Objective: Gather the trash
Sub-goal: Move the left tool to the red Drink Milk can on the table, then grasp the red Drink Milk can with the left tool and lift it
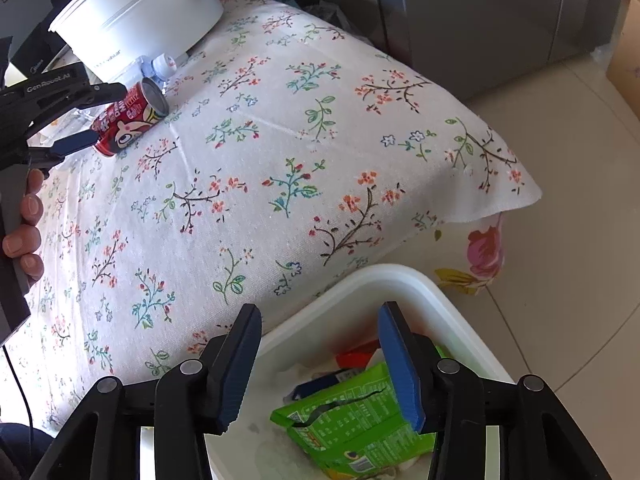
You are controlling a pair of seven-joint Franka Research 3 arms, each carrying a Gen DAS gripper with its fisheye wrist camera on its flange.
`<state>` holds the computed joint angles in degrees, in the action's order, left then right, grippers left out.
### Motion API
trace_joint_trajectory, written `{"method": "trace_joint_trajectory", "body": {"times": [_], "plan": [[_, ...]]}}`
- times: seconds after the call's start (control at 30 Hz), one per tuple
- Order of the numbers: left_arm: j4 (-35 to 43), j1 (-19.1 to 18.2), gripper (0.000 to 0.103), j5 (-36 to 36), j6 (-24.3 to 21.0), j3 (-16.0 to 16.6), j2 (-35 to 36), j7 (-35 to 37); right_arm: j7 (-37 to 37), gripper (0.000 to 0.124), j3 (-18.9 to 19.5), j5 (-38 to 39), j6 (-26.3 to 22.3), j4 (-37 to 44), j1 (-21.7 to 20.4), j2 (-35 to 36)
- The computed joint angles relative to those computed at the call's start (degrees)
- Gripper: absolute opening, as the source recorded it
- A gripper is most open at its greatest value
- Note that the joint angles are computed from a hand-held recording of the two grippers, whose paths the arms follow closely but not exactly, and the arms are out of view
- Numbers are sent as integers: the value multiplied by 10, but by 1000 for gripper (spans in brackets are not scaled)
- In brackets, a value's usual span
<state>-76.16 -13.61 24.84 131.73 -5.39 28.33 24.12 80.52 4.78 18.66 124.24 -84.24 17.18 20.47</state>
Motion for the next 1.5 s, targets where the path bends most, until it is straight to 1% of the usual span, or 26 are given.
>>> {"method": "trace_joint_trajectory", "body": {"times": [0.1,0.13,0.27,0.33,0.37,0.47,0.63,0.77,0.8,0.83,0.87,0.9,1.0,1.03,1.07,1.1,1.13,1.17,1.2,1.23,1.27,1.3,1.33,1.4,1.43,1.5], "plan": [[61,-23,73,32,-73,13,34,7,-5,54,0,-5,-2,7,1,5],[76,-26,75,34,-87,14,42,9,-7,54,0,-6,-2,10,1,6],[105,-33,80,41,-108,17,61,7,-17,55,1,-4,-5,19,1,10],[142,-37,82,36,-152,17,85,26,-20,56,2,-5,-6,22,2,13],[145,-36,82,29,-161,16,88,26,-22,56,2,-5,-8,24,2,14],[96,-21,82,12,-116,14,63,-8,-24,56,3,-4,-12,29,3,20],[-13,14,83,-20,-3,3,11,-48,-27,56,4,-10,-15,35,9,24],[-54,19,81,-21,34,1,-12,-61,-26,56,4,-11,-17,40,12,27],[-70,27,69,-33,52,-5,-20,-56,-26,56,4,-11,-17,41,12,28],[-93,41,42,-59,76,-17,-30,-45,-26,56,4,-11,-17,42,13,29],[-113,54,24,-88,96,-28,-37,-32,-25,56,4,-12,-16,42,13,30],[-121,60,0,-106,94,-33,-40,-22,-25,56,4,-12,-17,42,14,30],[-172,60,0,-119,123,-27,-73,-41,-21,56,3,-14,-18,46,14,33],[-199,68,6,-143,149,-33,-88,-46,-20,56,3,-14,-19,48,14,34],[-235,83,8,-181,198,-44,-106,-42,-20,56,3,-14,-19,48,14,34],[-270,96,18,-220,251,-56,-122,-37,-21,56,4,-14,-18,47,14,34],[-296,101,38,-245,292,-60,-135,-40,-22,56,4,-13,-18,46,14,34],[-318,95,48,-244,320,-50,-149,-61,-23,56,4,-13,-18,45,14,33],[-334,76,62,-210,339,-24,-160,-111,-25,56,4,-12,-17,44,13,32],[-342,54,69,-158,351,7,-170,-175,-25,56,4,-12,-17,45,13,33],[-351,38,71,-108,358,31,-178,-236,-24,56,4,-12,-17,44,14,32],[-354,37,74,-85,358,37,-182,-264,-24,56,4,-12,-17,43,14,31],[-346,51,74,-97,347,24,-178,-252,-25,56,4,-12,-16,40,13,29],[-334,82,74,-150,326,-9,-167,-203,-27,56,4,-11,-15,37,13,26],[-325,89,74,-164,314,-15,-160,-195,-27,56,4,-11,-15,36,13,25],[-318,87,74,-156,291,-5,-156,-219,-26,56,4,-11,-15,35,13,24]]}}
